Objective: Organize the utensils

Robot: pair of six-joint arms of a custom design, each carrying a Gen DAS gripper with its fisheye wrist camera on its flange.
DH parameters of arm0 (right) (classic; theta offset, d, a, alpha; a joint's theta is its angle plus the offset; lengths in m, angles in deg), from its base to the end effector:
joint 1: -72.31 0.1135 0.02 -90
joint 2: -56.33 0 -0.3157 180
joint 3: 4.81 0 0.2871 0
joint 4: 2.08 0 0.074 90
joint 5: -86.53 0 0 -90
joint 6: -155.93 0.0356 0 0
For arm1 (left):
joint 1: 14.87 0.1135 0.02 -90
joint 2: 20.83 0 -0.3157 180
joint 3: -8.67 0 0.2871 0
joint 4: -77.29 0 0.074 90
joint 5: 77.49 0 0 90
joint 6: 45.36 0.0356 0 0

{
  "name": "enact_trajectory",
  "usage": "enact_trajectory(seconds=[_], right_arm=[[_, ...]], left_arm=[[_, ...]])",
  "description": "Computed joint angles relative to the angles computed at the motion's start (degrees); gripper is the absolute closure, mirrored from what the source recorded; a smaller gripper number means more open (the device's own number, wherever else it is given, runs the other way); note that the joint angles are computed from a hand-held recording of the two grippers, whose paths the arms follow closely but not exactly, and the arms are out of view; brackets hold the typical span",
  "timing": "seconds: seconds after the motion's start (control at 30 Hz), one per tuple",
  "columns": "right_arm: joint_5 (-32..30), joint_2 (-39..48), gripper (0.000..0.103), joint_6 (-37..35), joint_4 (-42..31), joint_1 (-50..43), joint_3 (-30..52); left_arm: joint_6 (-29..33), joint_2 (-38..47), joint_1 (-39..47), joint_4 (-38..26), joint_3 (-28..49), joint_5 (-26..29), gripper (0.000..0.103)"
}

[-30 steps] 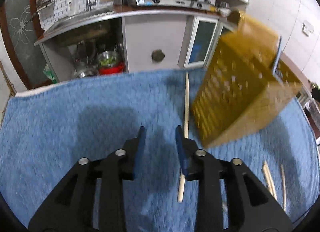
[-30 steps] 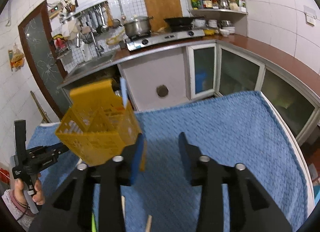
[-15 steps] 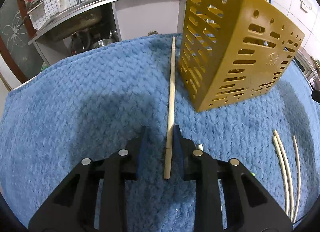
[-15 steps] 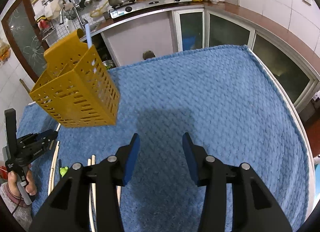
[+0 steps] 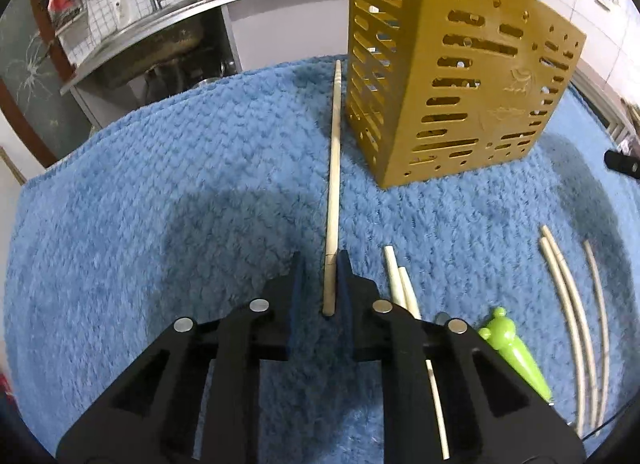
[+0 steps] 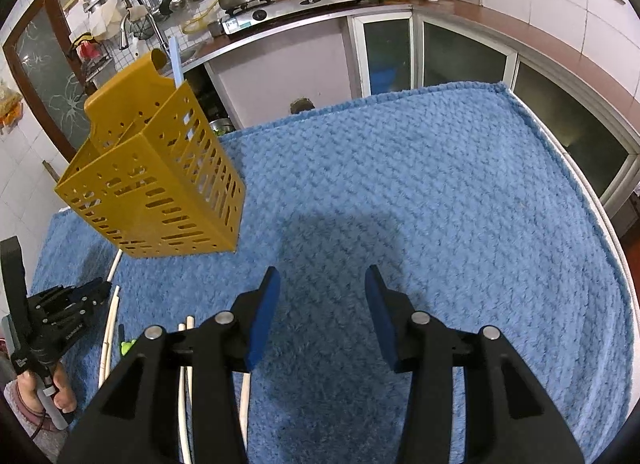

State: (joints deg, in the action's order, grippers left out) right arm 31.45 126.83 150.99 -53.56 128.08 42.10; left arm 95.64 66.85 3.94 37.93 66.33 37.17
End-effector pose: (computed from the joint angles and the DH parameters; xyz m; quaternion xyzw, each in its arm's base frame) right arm 0.1318 0.1575 0.1965 0.2769 0.9053 0.0170 0.3218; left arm 0.2824 0.0805 0.1858 0.3032 0.9129 -0.0722 0.2636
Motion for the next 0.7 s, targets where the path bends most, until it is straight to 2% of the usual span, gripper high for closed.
enact_trajectory(seconds=[0.1, 0.2, 0.33, 0.47, 0.67, 0.7], right_arm=[[-0.08, 0.22, 0.059, 0.71, 0.28, -0.05, -0.17], [-0.75, 0.74, 0.059, 0.76, 1.34, -0.07, -0.56], [-1.33, 1.80, 0.059, 1.88, 1.03, 1.01, -0.30], [-0.93, 2.45, 0.059, 3.95, -2.26, 4.43, 1.57], [0.96, 2.63, 0.059, 10.59, -10.53, 11.98, 6.09], [1.22, 2.78, 0.059, 11.77, -11.93, 13.26, 6.89]], left_arm=[[1.60, -1.39, 0.76, -0.46, -0.87, 1.34, 0.089], [2.96, -1.67, 0.71, 2.07, -2.85, 1.29, 0.090], [1.19, -0.46, -0.56, 1.14, -1.29, 0.74, 0.094], [1.40, 0.48, 1.52, -2.81, 1.19, 2.02, 0.099], [9.60, -3.36, 10.16, -13.65, 1.81, 6.47, 0.099], [12.84, -4.85, 12.78, -15.93, 1.30, 7.52, 0.099]])
